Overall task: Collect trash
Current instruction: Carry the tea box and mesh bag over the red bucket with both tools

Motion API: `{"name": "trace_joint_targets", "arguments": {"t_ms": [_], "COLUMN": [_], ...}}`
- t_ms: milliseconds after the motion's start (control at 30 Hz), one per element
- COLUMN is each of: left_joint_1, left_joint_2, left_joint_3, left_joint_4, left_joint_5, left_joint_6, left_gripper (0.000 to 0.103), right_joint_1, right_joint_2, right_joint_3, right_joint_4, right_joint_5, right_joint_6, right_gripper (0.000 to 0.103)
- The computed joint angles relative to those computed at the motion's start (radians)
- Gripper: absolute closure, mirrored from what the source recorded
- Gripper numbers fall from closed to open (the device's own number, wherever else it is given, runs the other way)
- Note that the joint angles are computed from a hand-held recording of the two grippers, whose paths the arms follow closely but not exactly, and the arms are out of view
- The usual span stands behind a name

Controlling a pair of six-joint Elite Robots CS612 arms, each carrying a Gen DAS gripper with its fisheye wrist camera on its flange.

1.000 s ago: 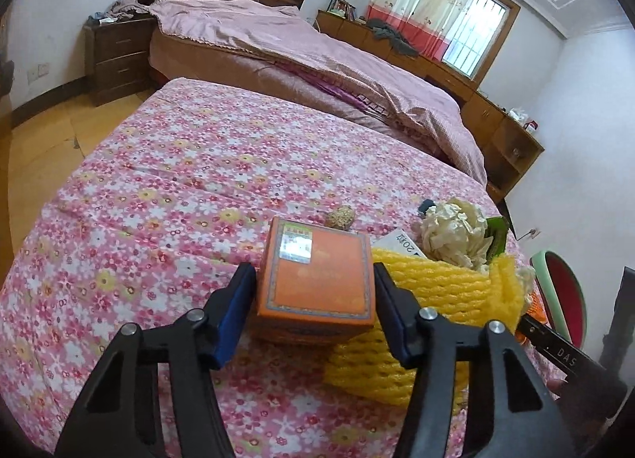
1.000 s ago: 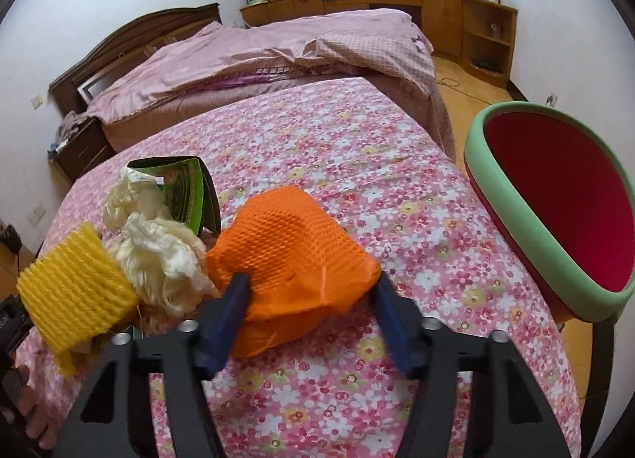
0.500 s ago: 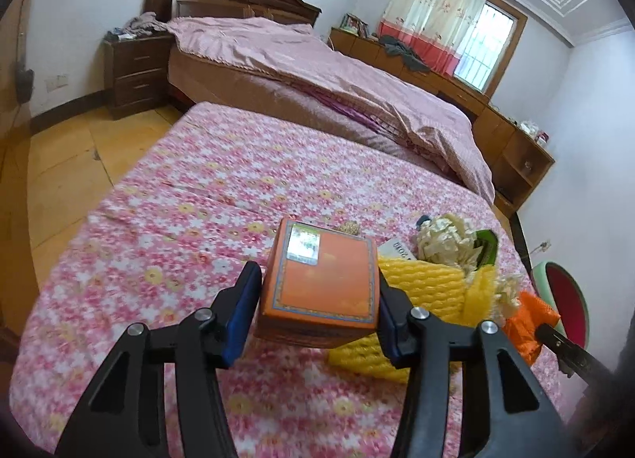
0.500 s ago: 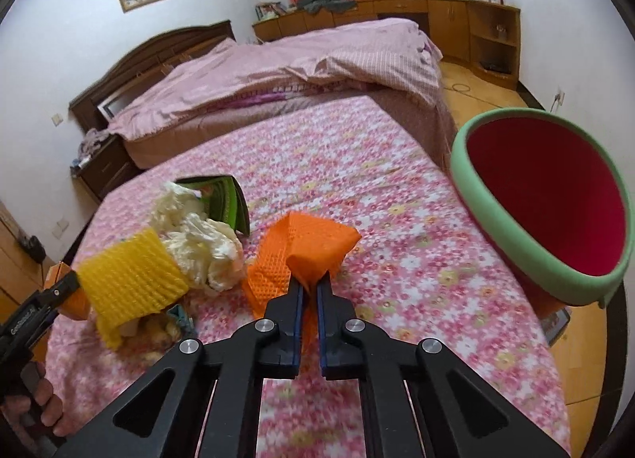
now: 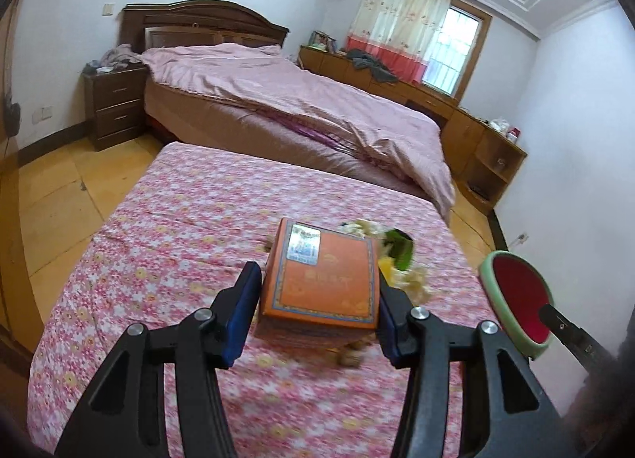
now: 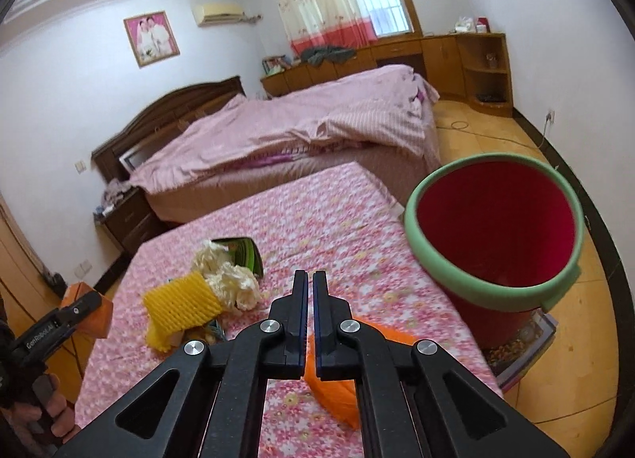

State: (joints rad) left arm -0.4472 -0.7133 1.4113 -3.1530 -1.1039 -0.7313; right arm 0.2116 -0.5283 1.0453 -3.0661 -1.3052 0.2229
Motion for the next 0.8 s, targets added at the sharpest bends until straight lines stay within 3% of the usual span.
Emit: {"name": "trace_joint_targets", "arguments": {"t_ms": [233,300,367,467,600,800], "left_joint_1": [-0.019,-0.021,-0.023,-0.026,-0.027,-0.029], "left_joint_2": [-0.012,-0.014,-0.015,-0.018,-0.019,-0.017], "left_joint_3": [0.009,0.012,0.016,0.021,0.025,0.024], "left_joint_4": [0.024,0.03,0.039,0.051,0.057,0.066], "left_joint_5": [0.002,0.001,0.002,-0.001,-0.005,-0.018], "left_joint_6": [0.009,0.005,0.0,-0.012,-0.014,-0.012], "left_gripper": [0.049,0.049,0.049,0.049,0.049,0.049], "right_joint_1": [-0.021,-0.024,-0.025,-0.026,-0.021,-0.013], "right_joint_2": [-0.015,-0.017,-0.017,-0.013,-0.002,0.019], "right_joint_3": [0.029,0.033,0.033,0.029,0.004,-0.039], "right_joint_4": [0.047,0.078,0.103,0.139,0.218,0.36], "right_joint_5": [0.026,0.034,0.043,0.058,0.042,0.005], "right_joint_6": [0.04,0.044,0.045,0.04,0.014,-0.008], "right_gripper": [0.097,0.091,0.07,0.057,0.05,0.049]}}
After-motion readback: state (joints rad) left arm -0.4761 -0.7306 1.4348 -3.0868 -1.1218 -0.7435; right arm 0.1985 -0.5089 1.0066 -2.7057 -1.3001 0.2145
